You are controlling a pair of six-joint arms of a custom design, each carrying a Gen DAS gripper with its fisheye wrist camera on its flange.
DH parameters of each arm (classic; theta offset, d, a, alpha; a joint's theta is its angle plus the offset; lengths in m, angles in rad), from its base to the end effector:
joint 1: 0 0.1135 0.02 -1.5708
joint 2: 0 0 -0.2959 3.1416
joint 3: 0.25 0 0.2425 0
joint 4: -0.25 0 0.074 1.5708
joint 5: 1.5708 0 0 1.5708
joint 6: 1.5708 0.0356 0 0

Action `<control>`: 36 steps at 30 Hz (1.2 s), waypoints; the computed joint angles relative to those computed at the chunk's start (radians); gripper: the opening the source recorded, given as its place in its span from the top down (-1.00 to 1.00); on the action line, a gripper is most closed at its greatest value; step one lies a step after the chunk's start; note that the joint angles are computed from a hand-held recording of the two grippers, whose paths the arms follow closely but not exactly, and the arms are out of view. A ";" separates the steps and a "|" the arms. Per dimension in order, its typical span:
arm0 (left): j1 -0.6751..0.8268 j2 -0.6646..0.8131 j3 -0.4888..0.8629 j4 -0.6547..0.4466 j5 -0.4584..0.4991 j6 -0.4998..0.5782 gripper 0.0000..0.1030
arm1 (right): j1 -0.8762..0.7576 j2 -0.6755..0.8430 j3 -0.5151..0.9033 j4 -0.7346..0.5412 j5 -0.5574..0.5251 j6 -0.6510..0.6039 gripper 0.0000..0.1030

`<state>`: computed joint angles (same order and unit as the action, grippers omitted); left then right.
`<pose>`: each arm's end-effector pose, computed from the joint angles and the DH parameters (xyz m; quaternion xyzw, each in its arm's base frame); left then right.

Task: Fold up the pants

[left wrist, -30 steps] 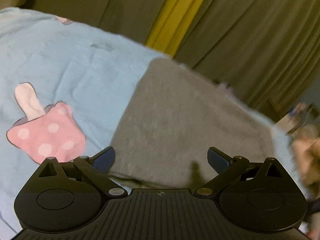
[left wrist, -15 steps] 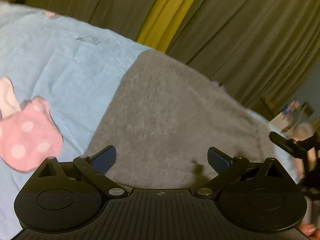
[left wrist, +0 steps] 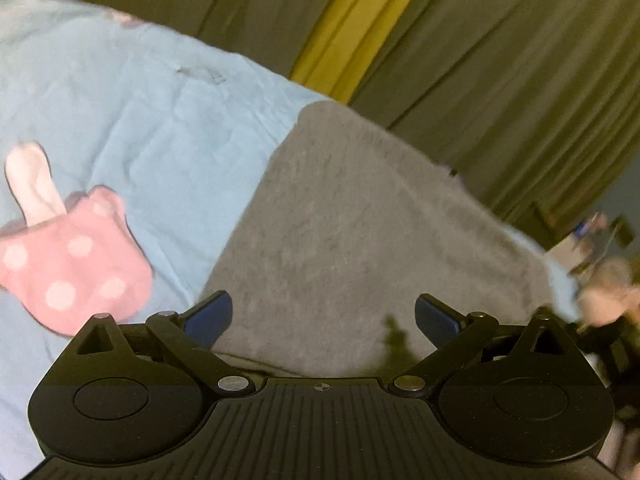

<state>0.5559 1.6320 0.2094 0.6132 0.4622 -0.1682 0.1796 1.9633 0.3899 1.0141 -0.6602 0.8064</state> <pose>0.1827 0.0948 0.1087 -0.2405 0.8753 -0.1390 0.3959 0.2707 0.0713 0.0976 0.1058 0.8357 0.4667 0.2695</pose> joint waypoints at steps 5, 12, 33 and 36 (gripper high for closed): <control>-0.051 0.002 0.012 -0.059 -0.226 0.057 -1.00 | -0.106 -0.016 -0.060 0.022 -0.073 0.037 -0.03; -0.020 -0.203 -0.010 -0.299 -0.265 0.131 -1.00 | 0.032 -0.413 -0.128 -0.475 0.324 -0.273 -0.92; -0.295 -0.723 0.128 -1.047 -0.542 0.299 -1.00 | 0.660 -0.705 0.038 -1.147 0.983 -0.182 -0.92; -0.219 -0.754 0.140 -1.076 -0.430 0.323 -1.00 | 0.685 -0.675 0.037 -1.096 1.019 -0.203 -0.92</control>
